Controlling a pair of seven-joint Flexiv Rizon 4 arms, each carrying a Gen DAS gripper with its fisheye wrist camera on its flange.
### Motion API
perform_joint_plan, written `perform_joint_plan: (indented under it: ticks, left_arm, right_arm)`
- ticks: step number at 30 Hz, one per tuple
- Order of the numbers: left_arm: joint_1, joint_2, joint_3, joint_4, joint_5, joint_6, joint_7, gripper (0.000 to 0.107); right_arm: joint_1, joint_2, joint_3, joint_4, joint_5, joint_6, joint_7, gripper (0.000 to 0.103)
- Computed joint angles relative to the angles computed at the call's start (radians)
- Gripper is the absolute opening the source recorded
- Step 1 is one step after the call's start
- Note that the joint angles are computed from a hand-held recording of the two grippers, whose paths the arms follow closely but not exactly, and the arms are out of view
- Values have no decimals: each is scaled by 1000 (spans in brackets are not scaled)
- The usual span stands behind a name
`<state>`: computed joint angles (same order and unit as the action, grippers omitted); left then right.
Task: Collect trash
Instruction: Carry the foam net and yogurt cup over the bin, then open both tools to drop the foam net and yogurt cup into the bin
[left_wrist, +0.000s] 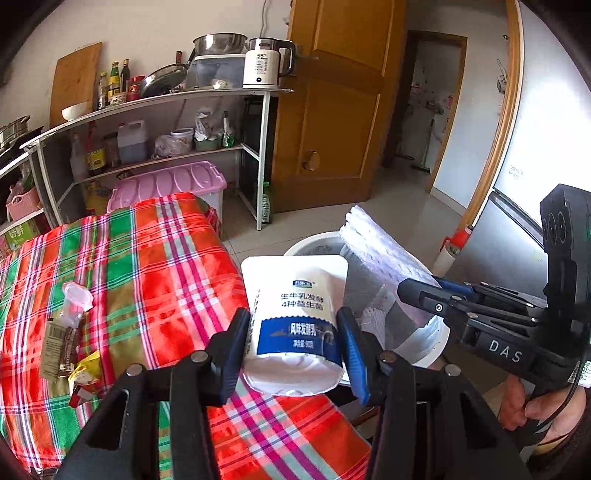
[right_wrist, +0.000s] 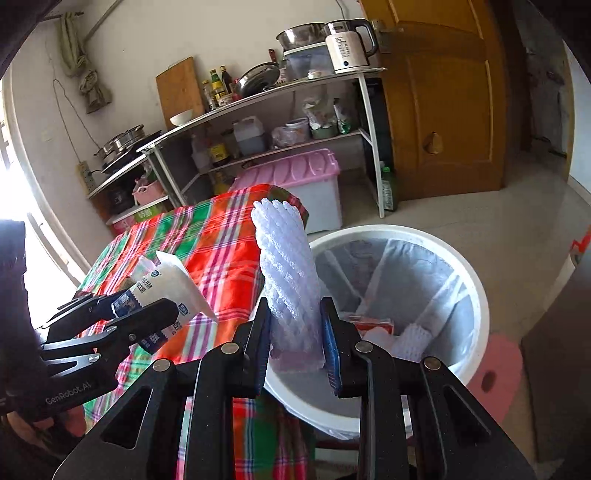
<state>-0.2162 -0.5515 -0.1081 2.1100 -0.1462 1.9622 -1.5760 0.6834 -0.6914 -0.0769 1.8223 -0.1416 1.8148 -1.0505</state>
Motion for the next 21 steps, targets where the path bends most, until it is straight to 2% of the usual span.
perform_joint_plan:
  ticks: [9,14,16,19,21]
  left_arm:
    - [-48,-58,-1,-94,-25,-63,19,50]
    - [-76,-89,16,-147,-48,-107,27,50]
    - [-95,-103,31,-172,-56,-123,33,50]
    - [-73,-124,3,-199,-55,-143,36,50]
    - [-83,-134,14,-213,-61,-158,34,50]
  right_arm:
    - [1,-3,-44,21,18,-27,23,27]
    - [32,-14,-105,17,19,-68,53,27]
    - [63,-22,-153,17,16,-82,71,27]
    - [61,-35,-165,6,0,-99,90,27]
    - [84,-47,-201,-3,-7,-123,115,27]
